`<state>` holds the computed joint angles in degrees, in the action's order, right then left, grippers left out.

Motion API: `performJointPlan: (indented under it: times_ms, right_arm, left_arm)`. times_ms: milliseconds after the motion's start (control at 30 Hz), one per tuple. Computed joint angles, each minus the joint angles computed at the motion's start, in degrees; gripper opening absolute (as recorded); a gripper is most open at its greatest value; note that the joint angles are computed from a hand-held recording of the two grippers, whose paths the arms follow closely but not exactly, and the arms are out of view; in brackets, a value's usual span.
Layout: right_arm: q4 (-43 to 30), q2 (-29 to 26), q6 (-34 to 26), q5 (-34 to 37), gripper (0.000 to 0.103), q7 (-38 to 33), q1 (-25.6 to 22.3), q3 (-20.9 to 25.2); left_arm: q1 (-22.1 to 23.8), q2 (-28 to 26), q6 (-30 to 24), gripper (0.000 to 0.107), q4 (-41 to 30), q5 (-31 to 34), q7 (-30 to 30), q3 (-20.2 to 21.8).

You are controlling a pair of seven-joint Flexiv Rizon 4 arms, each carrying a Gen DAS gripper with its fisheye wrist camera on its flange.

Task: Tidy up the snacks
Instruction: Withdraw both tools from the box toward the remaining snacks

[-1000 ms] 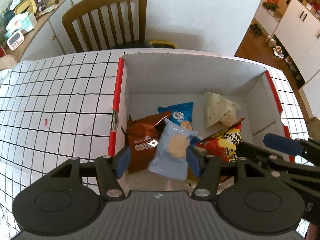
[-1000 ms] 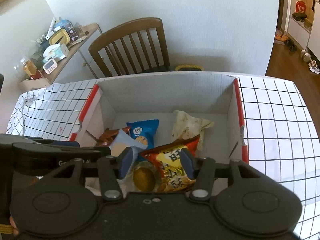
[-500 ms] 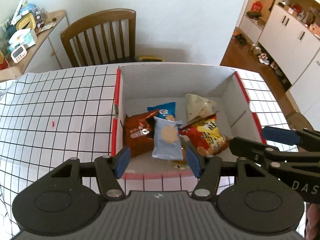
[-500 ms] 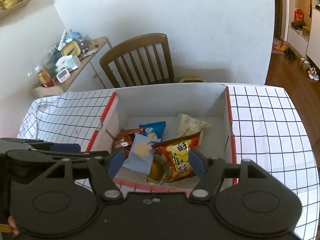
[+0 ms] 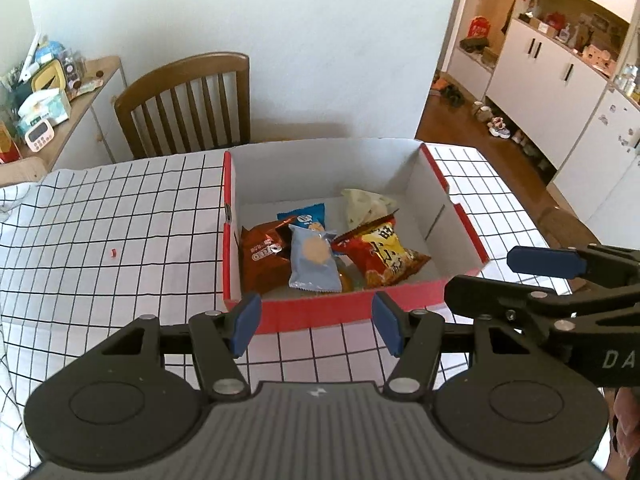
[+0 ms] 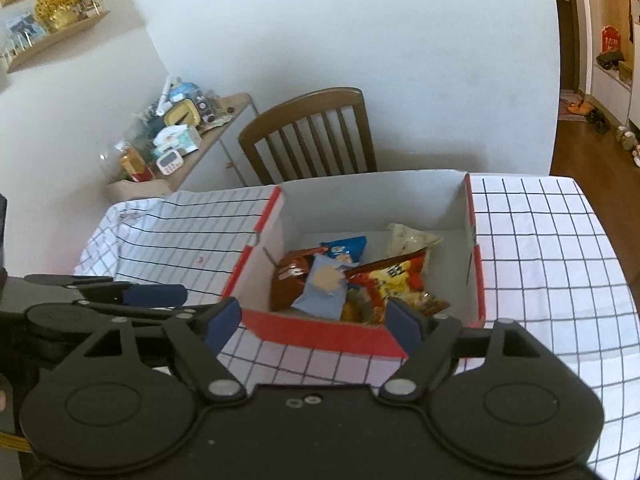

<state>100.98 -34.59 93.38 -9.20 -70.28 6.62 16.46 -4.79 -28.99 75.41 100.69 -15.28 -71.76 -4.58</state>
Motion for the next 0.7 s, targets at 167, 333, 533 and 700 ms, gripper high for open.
performJointPlan:
  times_ms: [167, 333, 533, 700]
  right_arm:
    - [3.7, 1.6, 3.0, 0.7, 0.087, -0.4, -2.1, 3.0]
    - [7.7, 3.2, 6.3, 0.0, 0.091, 0.4, -2.0, 3.1]
    - [11.9, 4.0, 10.1, -2.4, 0.098, 2.4, -0.9, 1.4]
    - [14.9, 4.8, 11.2, -4.3, 0.099, 3.9, 0.8, -0.6]
  left_arm:
    - [2.9, 3.3, 4.0, 0.064, 6.2, -3.2, 3.9, -3.8]
    - [4.6, 5.9, 8.9, 0.065, 12.2, -6.0, 7.4, -6.5]
    - [7.5, 8.3, 12.3, 0.072, 18.2, -9.2, 10.4, -10.4]
    - [14.5, 9.9, 14.5, 0.08, 23.8, -16.9, 15.5, -19.6]
